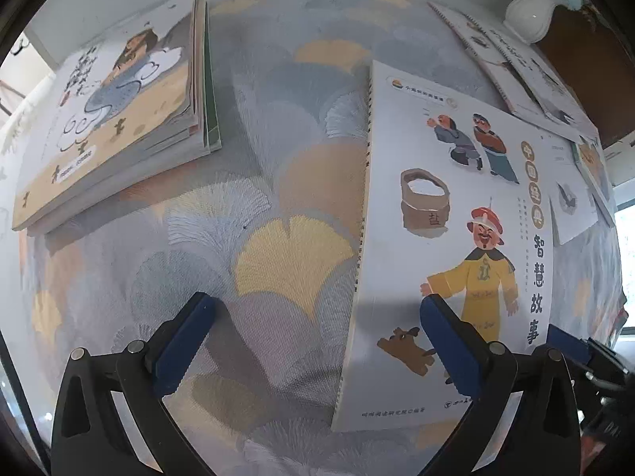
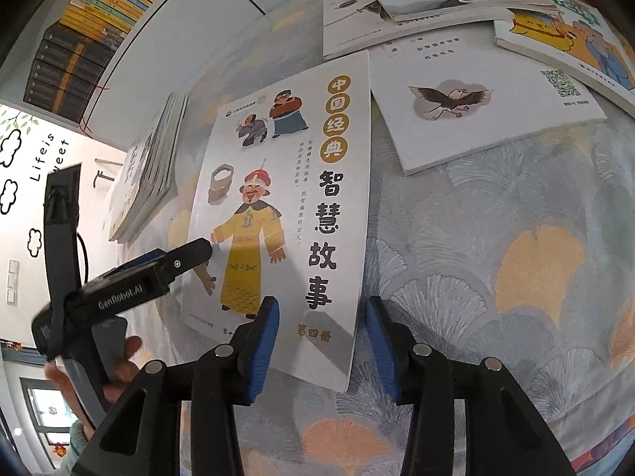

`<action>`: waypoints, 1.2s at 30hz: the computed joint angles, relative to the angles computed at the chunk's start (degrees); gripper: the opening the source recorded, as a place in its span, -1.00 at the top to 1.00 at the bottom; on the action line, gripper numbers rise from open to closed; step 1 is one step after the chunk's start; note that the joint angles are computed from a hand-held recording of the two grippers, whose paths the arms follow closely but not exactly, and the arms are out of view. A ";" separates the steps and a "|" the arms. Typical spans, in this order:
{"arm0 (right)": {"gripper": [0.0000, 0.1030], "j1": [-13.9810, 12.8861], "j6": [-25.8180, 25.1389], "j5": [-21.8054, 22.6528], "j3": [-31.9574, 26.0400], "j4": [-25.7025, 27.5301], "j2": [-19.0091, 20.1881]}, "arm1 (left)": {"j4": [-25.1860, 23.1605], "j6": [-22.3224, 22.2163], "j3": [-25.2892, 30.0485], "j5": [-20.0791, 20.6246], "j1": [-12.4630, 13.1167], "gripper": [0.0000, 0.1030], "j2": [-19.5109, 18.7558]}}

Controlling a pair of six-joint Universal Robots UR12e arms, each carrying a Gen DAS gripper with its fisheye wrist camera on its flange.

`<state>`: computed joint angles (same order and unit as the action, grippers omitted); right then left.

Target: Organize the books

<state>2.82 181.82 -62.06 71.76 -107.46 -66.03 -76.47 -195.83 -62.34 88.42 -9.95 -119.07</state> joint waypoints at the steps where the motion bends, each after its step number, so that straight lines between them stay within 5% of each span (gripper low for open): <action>1: 0.07 0.06 -0.12 -0.11 -0.09 0.08 0.03 | 0.38 -0.35 -0.11 0.14 0.01 -1.00 0.00; 7: -0.02 0.31 -0.65 -0.19 -0.35 0.33 0.19 | 8.09 -2.18 -4.07 2.90 -0.57 -1.00 1.51; 12: -0.03 -0.32 0.77 2.14 0.03 0.08 0.23 | 19.52 0.46 -10.07 4.35 -1.03 -1.00 3.80; 14: -0.02 -0.55 1.33 2.93 0.17 -0.21 0.24 | 19.41 1.52 -10.22 4.21 -1.08 -1.00 3.96; 17: -0.02 -0.66 3.21 2.00 1.07 -3.12 -0.27 | 17.49 0.48 -9.37 1.97 -0.72 -0.97 4.03; 21: -0.02 -0.34 2.48 0.11 1.02 -4.40 -0.23 | 22.85 2.79 -11.35 -8.19 0.79 -0.97 5.61; 24: 0.14 0.20 3.14 -2.52 1.32 -6.13 -0.20 | 15.57 5.01 -8.30 -6.09 0.15 -0.86 4.14; 25: 0.21 0.46 2.98 -3.62 1.44 -6.66 -0.29 | 12.87 5.37 -7.04 -5.98 0.20 -0.52 3.48; 29: 0.36 1.18 1.52 -6.39 2.29 -8.01 -0.85 | 11.25 8.88 -6.79 -3.66 -0.38 0.14 3.79; 33: 0.43 0.89 1.30 -4.35 2.80 -7.49 -1.09 | 10.38 8.74 -7.87 -7.97 0.38 0.08 4.53; 36: 0.43 0.36 1.72 -2.25 2.73 -6.47 -1.03 | 11.09 8.13 -9.13 -8.77 0.24 -0.18 5.21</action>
<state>3.18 183.54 -64.31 74.49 -113.93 -67.06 -65.38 -187.71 -71.47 79.65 -9.72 -113.86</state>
